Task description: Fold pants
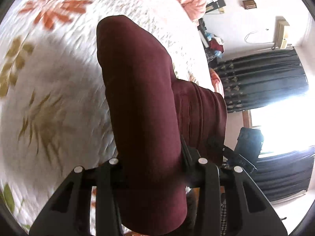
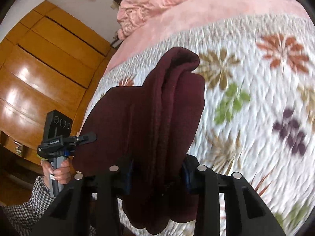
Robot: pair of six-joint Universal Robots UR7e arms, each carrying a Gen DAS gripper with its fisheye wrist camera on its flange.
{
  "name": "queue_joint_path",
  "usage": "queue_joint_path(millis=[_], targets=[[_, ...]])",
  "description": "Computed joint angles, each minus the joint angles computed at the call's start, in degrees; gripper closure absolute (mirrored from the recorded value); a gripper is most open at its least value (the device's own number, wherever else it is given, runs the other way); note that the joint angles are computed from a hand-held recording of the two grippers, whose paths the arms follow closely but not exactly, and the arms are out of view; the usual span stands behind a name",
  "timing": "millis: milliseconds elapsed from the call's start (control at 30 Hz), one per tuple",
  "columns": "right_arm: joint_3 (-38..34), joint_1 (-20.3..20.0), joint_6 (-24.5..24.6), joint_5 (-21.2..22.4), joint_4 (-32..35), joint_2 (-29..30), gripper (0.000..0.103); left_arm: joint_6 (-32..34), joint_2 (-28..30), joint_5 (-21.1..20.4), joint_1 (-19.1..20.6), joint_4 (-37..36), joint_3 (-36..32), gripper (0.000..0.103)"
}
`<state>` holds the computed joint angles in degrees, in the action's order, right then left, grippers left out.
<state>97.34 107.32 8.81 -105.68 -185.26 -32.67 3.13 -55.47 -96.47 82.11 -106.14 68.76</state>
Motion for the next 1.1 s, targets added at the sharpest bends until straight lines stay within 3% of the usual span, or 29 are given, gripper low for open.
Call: queue_joint_path(millis=[200, 333, 367, 433, 467, 567, 600, 800, 967, 1100], targets=[[-9.1, -2.21, -1.43, -2.0, 6.33, 2.42, 0.065, -1.16, 7.1, 3.99, -0.91, -1.98, -7.92, 0.061], [-15.18, -4.37, 2.24, -5.7, 13.18, 6.32, 0.059, -3.29, 11.41, 11.97, -0.56, 0.13, -11.48, 0.052], [-15.76, -4.94, 3.4, -7.02, 13.25, 7.2, 0.053, -3.4, 12.19, 13.52, -0.34, 0.28, -11.94, 0.045], [-13.64, -6.71, 4.99, -3.67, 8.33, 7.27, 0.048, -2.34, 12.43, 13.55, 0.16, -0.91, -11.46, 0.036], [-13.14, -7.01, 5.15, -3.09, 7.23, 7.14, 0.041, -1.43, 11.78, 12.7, 0.33, -2.7, -10.08, 0.035], [-10.25, -6.63, 4.17, -5.91, 4.88, 6.26, 0.026, 0.0, 9.2, 15.06, -0.16, -7.04, -5.96, 0.02], [-8.2, -6.64, 3.37, -6.1, 2.53, 5.56, 0.026, 0.73, 8.34, 16.27, -0.42, -8.66, -4.49, 0.014], [-1.18, -5.42, 3.31, -9.87, -4.85, 4.14, 0.026, 5.98, 3.94, 20.14, -0.87, -13.87, 1.35, 0.012], [-4.97, -6.27, 5.07, -10.28, -1.71, 6.06, 0.021, 6.81, 1.89, 21.33, -0.88, -19.35, 6.02, 0.011], [-4.89, -5.26, 6.27, -11.42, -1.03, 5.54, 0.022, 5.9, 1.29, 22.63, -0.31, -16.81, 4.45, 0.011]])
